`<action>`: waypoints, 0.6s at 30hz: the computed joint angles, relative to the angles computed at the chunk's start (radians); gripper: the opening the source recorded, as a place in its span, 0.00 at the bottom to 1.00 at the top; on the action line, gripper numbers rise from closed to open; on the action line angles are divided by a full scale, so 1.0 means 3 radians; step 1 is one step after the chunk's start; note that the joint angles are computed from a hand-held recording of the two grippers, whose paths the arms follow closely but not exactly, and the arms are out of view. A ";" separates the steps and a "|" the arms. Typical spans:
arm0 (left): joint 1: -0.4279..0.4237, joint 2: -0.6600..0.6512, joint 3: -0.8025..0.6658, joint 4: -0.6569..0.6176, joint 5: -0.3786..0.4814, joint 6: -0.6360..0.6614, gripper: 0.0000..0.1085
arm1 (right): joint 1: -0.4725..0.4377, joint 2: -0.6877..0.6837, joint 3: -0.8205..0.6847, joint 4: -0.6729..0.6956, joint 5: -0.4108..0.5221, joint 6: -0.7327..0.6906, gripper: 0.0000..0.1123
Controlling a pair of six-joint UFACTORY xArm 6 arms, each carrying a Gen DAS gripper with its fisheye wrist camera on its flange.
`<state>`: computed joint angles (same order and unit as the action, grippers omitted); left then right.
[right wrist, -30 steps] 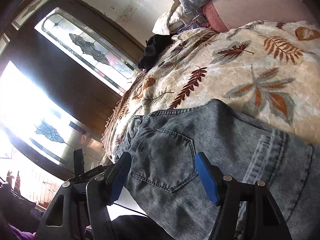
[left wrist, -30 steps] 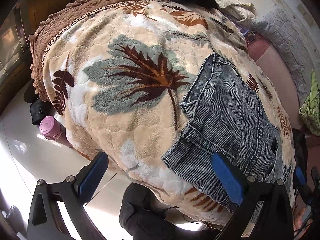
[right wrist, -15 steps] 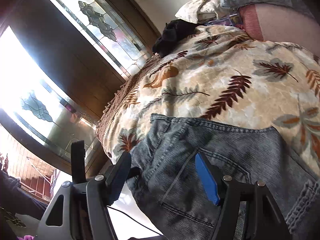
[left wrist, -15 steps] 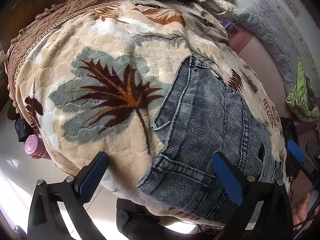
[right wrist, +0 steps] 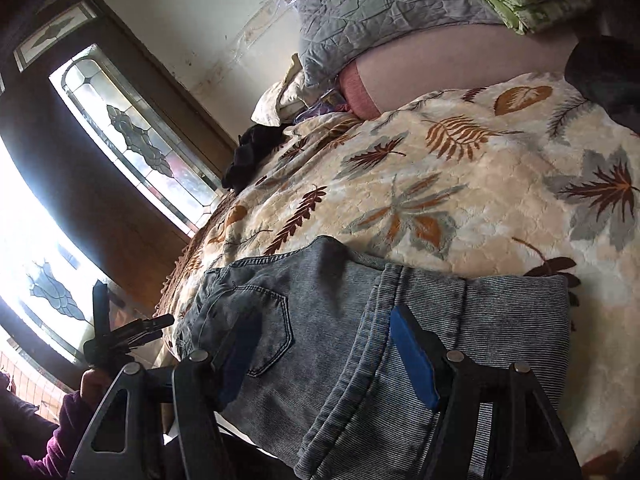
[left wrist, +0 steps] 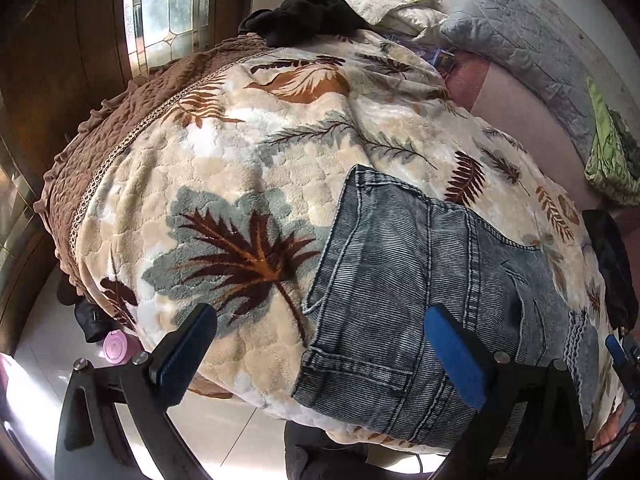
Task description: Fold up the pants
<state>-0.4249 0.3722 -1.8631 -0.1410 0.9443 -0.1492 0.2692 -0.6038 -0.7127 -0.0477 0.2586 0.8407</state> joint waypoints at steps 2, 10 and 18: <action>0.0072 0.0042 -0.0015 -0.0192 0.0065 -0.0003 0.95 | -0.0016 -0.0012 0.0014 -0.0041 -0.0037 0.0022 0.62; 0.0089 0.0471 -0.0490 -0.0690 0.0476 0.0239 0.95 | 0.0012 -0.0030 0.0116 0.0346 -0.0278 -0.0180 0.62; 0.0023 0.0620 -0.0741 -0.0941 0.0546 0.0707 0.95 | -0.0015 -0.0048 0.0156 0.0467 -0.0295 -0.0252 0.62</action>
